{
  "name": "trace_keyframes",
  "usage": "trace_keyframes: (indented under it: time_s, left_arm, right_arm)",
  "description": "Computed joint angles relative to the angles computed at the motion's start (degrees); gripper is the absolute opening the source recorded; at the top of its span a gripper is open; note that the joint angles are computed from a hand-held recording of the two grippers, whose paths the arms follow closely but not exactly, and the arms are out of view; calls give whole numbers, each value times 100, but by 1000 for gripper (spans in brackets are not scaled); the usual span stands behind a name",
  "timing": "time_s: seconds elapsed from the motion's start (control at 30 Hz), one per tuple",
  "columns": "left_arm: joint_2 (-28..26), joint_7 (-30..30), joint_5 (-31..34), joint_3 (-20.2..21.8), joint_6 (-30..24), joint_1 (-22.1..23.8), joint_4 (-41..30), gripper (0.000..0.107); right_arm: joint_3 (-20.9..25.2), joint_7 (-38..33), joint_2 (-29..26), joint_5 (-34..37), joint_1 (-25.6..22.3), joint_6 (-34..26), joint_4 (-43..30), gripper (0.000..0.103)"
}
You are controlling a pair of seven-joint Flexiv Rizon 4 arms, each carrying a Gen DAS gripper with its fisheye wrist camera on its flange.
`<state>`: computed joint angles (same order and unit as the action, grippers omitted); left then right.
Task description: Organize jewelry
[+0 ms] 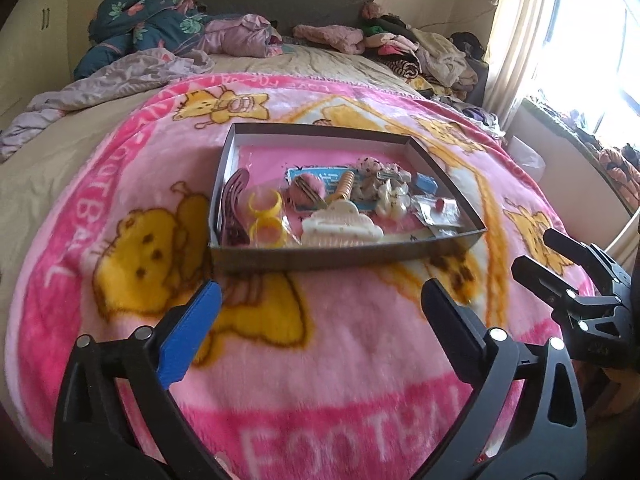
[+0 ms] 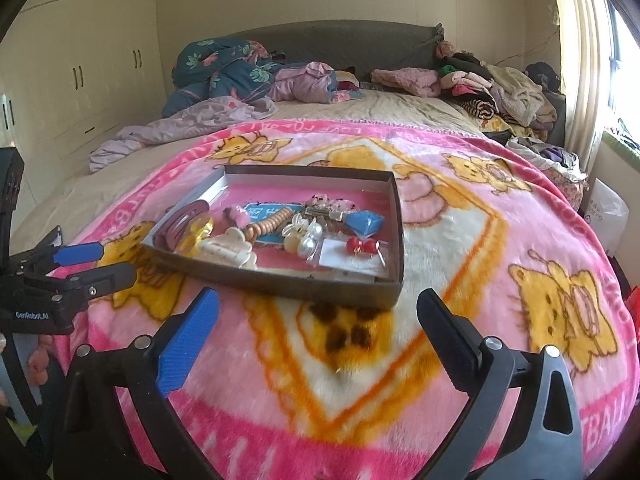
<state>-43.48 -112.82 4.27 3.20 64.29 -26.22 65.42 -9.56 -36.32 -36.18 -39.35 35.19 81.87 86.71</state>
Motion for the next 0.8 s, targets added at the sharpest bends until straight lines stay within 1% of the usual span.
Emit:
trace_keyframes:
  time_s: [0.1,0.3,0.47,0.6,0.8]
  left_arm:
    - [143,-104,76,54,145,-71,270,91]
    - [363,-342,190,140,247,-152,631,91]
    - [466,-485,295,176,267,-186,780,92]
    - [516,-581,388,202,257,-228,842,92]
    - [546,-651,466,199,246,-235,864,92]
  right_arm:
    - [-81,111,108,-55,90,91,204,96]
    - [-90,273,214,-101,169,183,461,97]
    - [-40,339,254,-54,183,286,623,97]
    - [48,258,261,8,165,247,669,97]
    - [7,267,295,35,198,296,725,97]
